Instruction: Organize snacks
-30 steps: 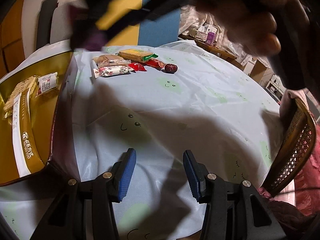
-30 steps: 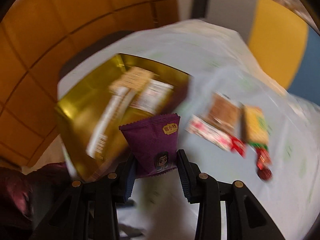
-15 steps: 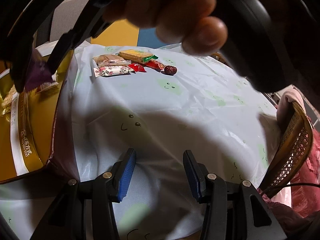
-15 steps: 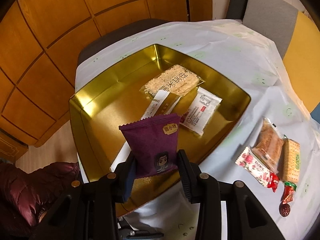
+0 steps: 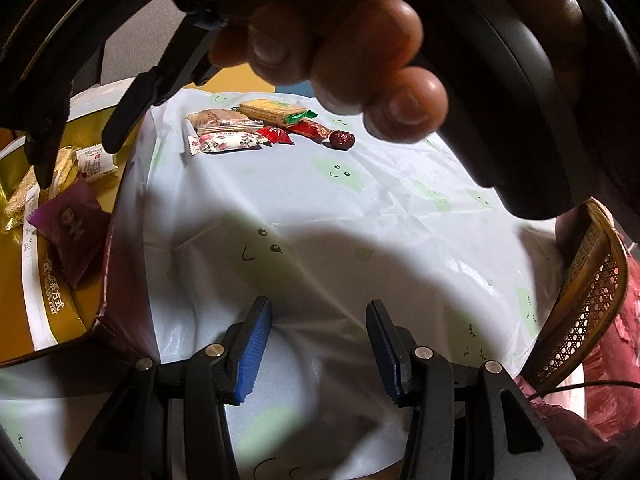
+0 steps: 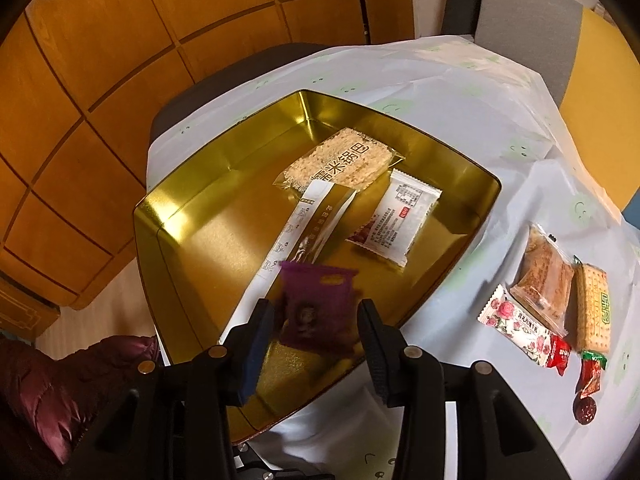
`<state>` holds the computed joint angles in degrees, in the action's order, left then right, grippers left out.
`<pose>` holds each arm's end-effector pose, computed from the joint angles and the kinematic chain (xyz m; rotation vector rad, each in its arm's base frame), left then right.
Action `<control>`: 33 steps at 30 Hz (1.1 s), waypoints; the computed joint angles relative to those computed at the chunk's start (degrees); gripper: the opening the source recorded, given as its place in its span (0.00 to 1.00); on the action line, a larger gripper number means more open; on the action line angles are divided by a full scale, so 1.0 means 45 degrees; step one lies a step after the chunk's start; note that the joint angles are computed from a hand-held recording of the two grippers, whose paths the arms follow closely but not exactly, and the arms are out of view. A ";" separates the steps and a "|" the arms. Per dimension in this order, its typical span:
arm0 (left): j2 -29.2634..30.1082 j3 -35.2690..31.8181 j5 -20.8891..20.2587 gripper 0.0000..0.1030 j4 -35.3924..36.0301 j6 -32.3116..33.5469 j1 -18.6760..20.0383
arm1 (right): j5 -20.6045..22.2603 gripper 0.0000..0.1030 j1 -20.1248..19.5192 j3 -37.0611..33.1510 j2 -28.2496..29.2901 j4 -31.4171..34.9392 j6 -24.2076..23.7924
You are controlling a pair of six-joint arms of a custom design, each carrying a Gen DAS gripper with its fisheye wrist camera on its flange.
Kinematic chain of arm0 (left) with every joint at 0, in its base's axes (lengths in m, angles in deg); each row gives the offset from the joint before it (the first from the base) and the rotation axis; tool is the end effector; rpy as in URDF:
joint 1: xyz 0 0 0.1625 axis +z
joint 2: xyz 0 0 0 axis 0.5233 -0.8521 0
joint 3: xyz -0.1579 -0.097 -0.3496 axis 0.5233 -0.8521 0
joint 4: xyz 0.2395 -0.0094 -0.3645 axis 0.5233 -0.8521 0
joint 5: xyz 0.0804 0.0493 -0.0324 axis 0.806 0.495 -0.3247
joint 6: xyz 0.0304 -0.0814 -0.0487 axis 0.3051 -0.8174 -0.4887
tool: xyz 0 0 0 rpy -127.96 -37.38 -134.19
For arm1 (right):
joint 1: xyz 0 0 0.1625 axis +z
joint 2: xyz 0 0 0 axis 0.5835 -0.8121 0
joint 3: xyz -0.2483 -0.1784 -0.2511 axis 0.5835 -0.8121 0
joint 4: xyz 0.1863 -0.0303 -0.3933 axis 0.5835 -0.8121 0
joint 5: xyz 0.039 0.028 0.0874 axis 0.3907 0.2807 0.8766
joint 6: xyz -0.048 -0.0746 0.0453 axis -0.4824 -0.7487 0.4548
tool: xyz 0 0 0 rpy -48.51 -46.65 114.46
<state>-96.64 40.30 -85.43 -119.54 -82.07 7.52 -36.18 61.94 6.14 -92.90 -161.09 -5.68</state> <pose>-0.3730 -0.5496 -0.0335 0.7278 2.5541 -0.7510 0.2002 -0.7101 0.2419 1.3443 -2.4811 -0.0025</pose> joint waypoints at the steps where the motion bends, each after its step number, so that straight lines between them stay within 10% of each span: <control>1: 0.0002 -0.0003 0.0008 0.48 0.0011 0.0000 -0.0004 | 0.0002 0.43 -0.0009 0.0021 -0.0020 -0.0028 0.0007; 17: 0.0006 0.0014 0.0115 0.48 0.0074 -0.0025 -0.0059 | 0.1190 0.43 -0.0953 0.0814 -0.1469 -0.1163 0.1023; 33: 0.0080 -0.0178 0.0176 0.55 0.0408 -0.0039 -0.0071 | -0.1102 0.43 -0.2477 -0.0271 -0.1352 -0.4493 0.4052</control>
